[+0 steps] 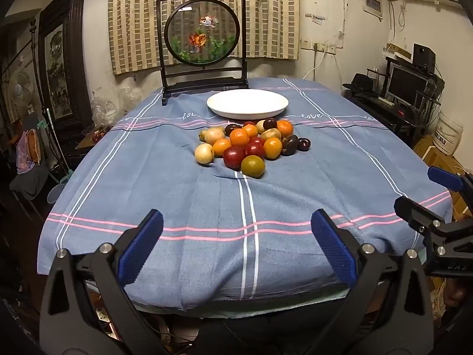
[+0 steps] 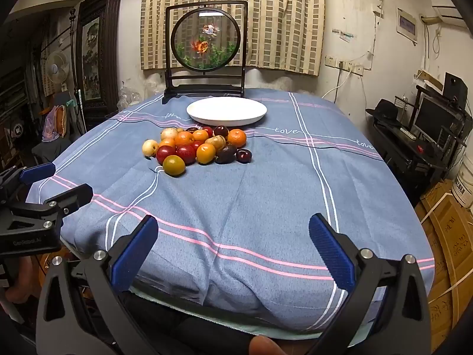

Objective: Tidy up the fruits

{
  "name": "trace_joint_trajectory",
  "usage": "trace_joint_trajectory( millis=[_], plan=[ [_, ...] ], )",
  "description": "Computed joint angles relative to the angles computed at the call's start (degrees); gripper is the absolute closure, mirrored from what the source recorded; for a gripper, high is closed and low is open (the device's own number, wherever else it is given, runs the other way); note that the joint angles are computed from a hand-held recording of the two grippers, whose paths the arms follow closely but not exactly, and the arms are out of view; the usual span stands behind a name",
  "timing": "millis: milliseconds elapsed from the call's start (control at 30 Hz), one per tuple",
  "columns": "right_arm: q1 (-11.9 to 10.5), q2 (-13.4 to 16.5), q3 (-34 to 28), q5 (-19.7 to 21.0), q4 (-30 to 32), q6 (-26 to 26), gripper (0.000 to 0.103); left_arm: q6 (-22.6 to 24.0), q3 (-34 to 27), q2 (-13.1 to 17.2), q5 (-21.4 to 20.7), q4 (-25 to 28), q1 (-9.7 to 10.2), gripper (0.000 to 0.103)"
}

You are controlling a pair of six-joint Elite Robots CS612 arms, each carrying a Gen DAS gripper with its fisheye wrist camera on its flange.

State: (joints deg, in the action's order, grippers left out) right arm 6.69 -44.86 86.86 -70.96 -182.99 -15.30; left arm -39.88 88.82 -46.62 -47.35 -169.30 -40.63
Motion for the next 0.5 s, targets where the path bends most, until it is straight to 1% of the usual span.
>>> trace_joint_trajectory(
  millis=[33, 233, 267, 500],
  plan=[
    [0.0, 0.0, 0.0, 0.0, 0.0, -0.1, 0.001, 0.4, 0.1, 0.0, -0.2, -0.5, 0.01, 0.002],
    [-0.1, 0.1, 0.0, 0.4, 0.0, -0.2, 0.001, -0.4, 0.1, -0.2, 0.2, 0.5, -0.12, 0.002],
    [0.0, -0.6, 0.9, 0.4, -0.6, -0.3, 0.001, -0.4, 0.2, -0.2, 0.2, 0.6, -0.16, 0.002],
    [-0.1, 0.2, -0.2, 0.4, -0.3, -0.1, 0.001, -1.6, 1.2, -0.3, 0.7, 0.7, -0.33, 0.002]
  ],
)
